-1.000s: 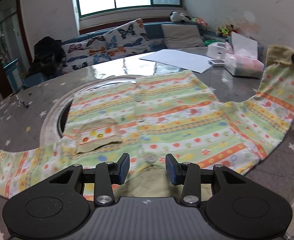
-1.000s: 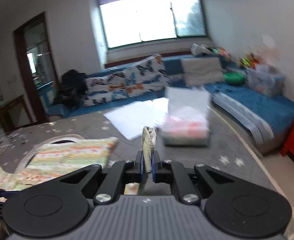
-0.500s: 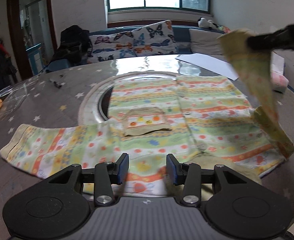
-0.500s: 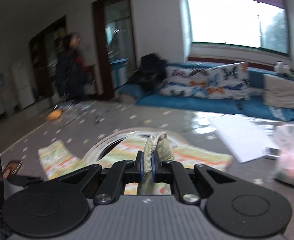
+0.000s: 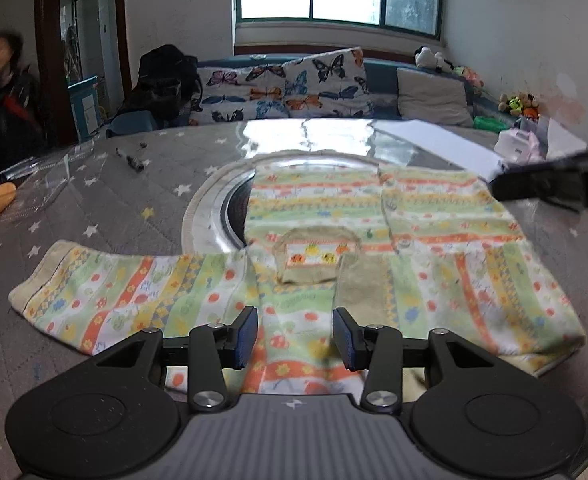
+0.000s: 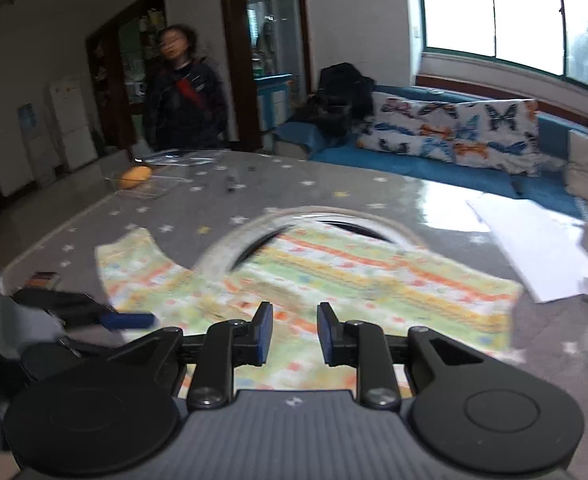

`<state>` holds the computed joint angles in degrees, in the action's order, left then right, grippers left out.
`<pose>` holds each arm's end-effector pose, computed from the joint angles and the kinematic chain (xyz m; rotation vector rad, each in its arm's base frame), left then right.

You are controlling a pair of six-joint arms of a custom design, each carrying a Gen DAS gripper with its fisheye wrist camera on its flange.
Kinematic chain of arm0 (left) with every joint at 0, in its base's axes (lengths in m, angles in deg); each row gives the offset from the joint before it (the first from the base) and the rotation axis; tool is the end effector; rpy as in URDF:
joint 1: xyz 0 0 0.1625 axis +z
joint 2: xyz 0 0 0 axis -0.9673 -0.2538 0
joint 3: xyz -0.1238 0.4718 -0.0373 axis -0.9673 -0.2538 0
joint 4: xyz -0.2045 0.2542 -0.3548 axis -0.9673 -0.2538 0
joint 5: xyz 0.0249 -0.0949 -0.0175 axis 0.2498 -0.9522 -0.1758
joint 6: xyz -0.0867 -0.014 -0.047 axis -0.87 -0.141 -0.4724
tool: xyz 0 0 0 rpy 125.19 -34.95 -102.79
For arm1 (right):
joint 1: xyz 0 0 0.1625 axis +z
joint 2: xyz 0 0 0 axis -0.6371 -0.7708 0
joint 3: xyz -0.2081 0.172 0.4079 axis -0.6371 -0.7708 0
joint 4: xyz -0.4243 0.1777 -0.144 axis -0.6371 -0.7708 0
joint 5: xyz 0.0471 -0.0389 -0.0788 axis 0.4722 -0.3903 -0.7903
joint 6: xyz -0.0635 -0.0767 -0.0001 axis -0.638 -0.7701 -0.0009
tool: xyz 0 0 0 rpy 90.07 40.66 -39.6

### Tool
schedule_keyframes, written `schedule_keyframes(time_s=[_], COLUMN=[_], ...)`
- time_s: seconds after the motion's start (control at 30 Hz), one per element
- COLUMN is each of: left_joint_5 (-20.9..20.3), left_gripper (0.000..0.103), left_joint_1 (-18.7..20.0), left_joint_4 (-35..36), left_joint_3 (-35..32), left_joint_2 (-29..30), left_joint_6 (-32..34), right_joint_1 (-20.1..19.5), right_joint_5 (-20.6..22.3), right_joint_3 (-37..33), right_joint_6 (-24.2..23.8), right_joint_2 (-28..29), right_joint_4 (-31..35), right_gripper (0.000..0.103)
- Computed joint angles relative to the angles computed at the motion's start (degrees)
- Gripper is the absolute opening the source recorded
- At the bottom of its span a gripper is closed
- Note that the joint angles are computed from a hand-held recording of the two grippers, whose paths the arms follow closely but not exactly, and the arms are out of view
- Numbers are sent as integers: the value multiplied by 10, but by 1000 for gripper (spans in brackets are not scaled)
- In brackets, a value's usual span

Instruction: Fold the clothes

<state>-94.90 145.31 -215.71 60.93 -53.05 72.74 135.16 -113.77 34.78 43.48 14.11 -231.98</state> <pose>-0.0777 -0.7208 0.1270 1.0051 2.3403 -0.7974 0.1585 -0.6617 0.0960 0.5628 -2.2563 1.0488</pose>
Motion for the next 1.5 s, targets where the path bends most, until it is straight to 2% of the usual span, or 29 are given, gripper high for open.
schedule_keyframes(time_s=[0.13, 0.27, 0.4, 0.53, 0.7, 0.8, 0.87, 0.93, 1.07, 1.17, 1.4, 1.5], left_joint_5=[-20, -38, -32, -28, -26, -28, -32, -28, 19, 72, 187, 222], left_gripper=[45, 44, 43, 43, 43, 43, 43, 43, 43, 43, 45, 45], left_joint_1=[-6, -12, -14, -11, -10, -9, -7, -4, 4, 13, 39, 51], left_joint_4=[5, 27, 45, 50, 46, 44, 44, 30, -9, -44, -127, -130], left_joint_3=[-3, -6, -13, -16, -16, -13, -12, -11, -28, -54, -140, -177], left_joint_2=[4, 16, 34, 40, 41, 37, 29, 21, 20, 31, 68, 77], left_joint_6=[4, 6, 8, 6, 4, 5, -2, -3, -7, -6, 15, -2], right_joint_1=[-13, -36, -57, -58, -58, -67, -70, -66, -59, -55, -54, -56], right_joint_5=[-50, -92, -97, -90, -68, -77, -75, -76, -62, -50, -33, -33], right_joint_3=[28, 54, 71, 71, 32, 11, 12, 17, 29, 36, 40, 41], right_joint_6=[-14, 15, 37, 33, 17, 25, 18, 16, 8, 8, 17, 19], right_joint_2=[-24, -37, -37, -41, -26, -15, -10, -12, -17, -19, -20, -20], right_joint_4=[12, 44, 43, 36, 22, 47, 41, 36, 38, 36, 42, 44], right_gripper=[24, 24, 24, 26, 26, 26, 27, 35, 36, 36, 36, 36])
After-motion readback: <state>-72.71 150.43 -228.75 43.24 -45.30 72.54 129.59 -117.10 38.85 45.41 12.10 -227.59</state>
